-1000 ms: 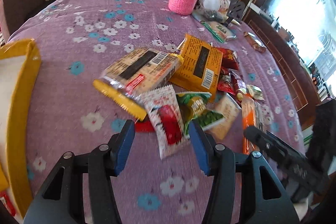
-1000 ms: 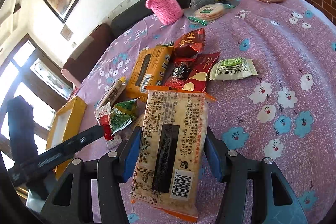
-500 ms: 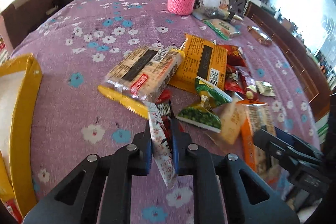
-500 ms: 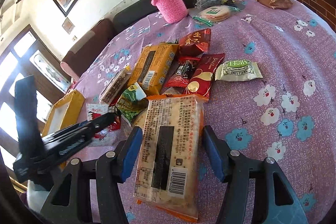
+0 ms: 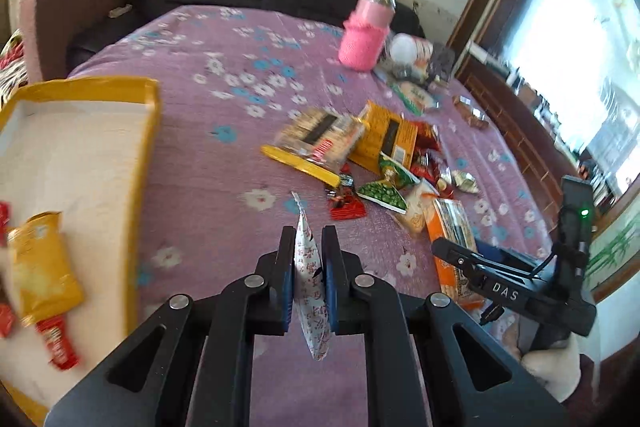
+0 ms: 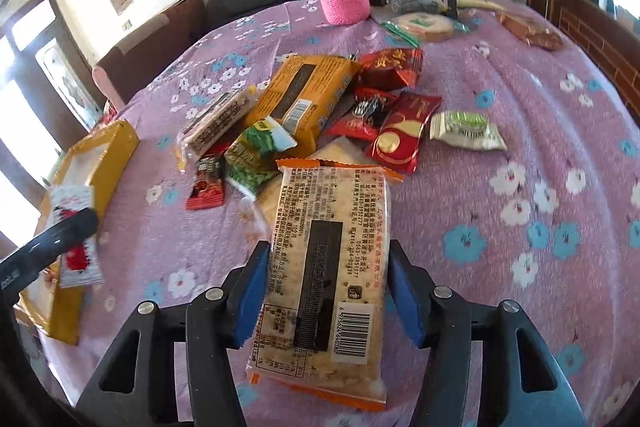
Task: Organize snacks
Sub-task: 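Drop both held snacks into the tray with both grippers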
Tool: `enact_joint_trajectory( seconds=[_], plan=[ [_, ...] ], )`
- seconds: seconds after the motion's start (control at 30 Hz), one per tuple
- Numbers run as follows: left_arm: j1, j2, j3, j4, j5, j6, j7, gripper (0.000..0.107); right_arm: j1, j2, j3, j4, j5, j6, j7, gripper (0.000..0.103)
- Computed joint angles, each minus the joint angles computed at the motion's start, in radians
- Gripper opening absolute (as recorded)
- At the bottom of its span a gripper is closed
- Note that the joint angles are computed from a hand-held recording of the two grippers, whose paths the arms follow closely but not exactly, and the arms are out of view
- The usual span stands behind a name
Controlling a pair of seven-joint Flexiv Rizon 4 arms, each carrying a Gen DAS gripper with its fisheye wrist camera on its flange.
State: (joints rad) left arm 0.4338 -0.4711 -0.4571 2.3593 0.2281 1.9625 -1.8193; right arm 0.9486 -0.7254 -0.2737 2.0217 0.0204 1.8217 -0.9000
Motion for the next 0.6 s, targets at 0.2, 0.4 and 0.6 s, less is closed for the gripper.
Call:
enact_joint_trajectory(
  seconds=[0.2,0.4,0.6],
  plan=[
    [0.204,0.05,-0.058,0.11,0.119,0.101,-0.087,0.01,0.069,0.068,-0.019,0.064,0.045,0.037,0.0,0.057],
    [0.352,0.076,0.005,0.173,0.248,0.185,-0.182,0.01,0.083,0.123,0.061,0.019,0.018,0.055,-0.076,0.057],
    [0.42,0.062,0.07,0.169,0.32,0.191,-0.224,0.011,0.0,0.064,0.244,-0.176,-0.132,-0.076,-0.089,0.057]
  ],
)
